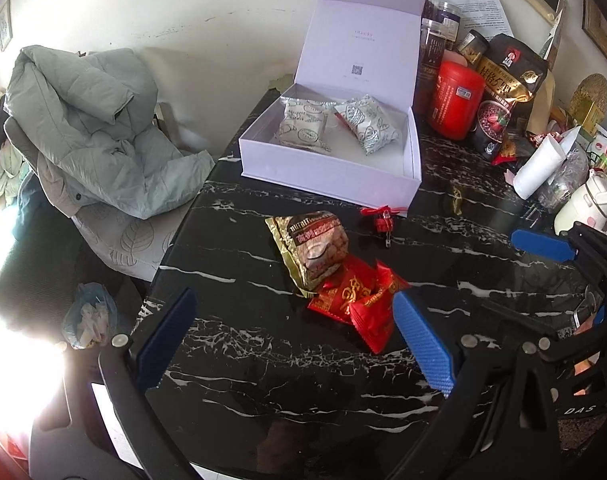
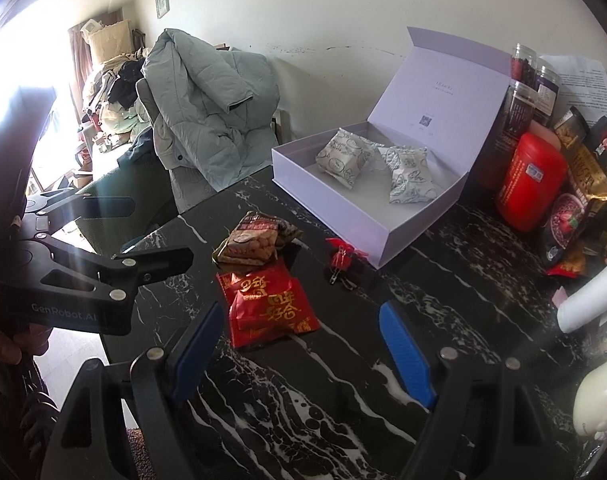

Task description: Organize objects

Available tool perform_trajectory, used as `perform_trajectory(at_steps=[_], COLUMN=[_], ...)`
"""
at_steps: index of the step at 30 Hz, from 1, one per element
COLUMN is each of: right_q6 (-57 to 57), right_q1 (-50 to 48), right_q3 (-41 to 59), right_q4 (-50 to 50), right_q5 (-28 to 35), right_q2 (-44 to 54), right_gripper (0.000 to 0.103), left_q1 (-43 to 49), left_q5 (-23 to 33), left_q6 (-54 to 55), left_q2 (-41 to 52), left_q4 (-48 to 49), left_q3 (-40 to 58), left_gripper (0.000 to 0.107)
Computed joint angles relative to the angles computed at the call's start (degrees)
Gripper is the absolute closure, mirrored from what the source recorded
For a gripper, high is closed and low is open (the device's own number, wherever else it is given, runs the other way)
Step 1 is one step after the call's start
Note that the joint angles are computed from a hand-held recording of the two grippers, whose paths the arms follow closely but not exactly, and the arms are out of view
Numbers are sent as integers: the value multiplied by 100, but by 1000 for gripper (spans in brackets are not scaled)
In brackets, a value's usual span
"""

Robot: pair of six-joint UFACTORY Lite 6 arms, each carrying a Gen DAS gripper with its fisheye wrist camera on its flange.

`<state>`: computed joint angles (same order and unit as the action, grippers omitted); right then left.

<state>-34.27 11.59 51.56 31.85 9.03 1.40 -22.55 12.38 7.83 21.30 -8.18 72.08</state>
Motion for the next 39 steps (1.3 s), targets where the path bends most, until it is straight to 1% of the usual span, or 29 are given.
perform_trajectory(at_steps=[6,9,10,12,14,16,17,19,22,25,28,34,38,39], right_q6=[-2542,-3803,-4129,-4875,-5322,-5635,-5742,-5880,-6349,-6489,-6416,-5509,-5496,-5551], right_q1=[-44,-47,-35,-25,-34,-42,-44,-49,-24,23,63,-140,-238,-275], right_q3=[43,78,74,96,140,196,226,315,406,583,794,1312,1465,1476], right_q4=[2446,3640,3938,4617,5018,5283,5360,5441,5817,5851,5696,4837,4769,4794], right_q5=[3,12,8,42,108,175,204,251,262,259,230,554,664,737], right_q2=[580,829,883,1029,1160,1289,1354,1514,1690,1927,2175,2688,2869,2895], right_gripper=[22,22,22,22,22,22,21,18,17,12,12,12,13,14], left_q1=[75,39,32,60,105,146,164,186,237,265,302,427,393,378], left_q5=[-30,-192,-240,-234,-197,-187,-177,-160,-73,-29,-11,219,291,320], left_q6=[533,198,221,730,1269,1615,1795,1983,2211,2148,1993,2627,2682,2673], left_q2=[418,552,587,699,823,934,983,1093,1304,1500,1654,1925,2054,2082], left_q4=[-492,-64,-60,-536,-1065,-1399,-1578,-1754,-1977,-1927,-1780,-2435,-2455,-2443], left_q3=[98,47,26,64,140,209,237,301,448,586,705,1022,1210,1256], left_gripper=[8,8,8,8,8,8,8,8,8,8,8,8,8,8])
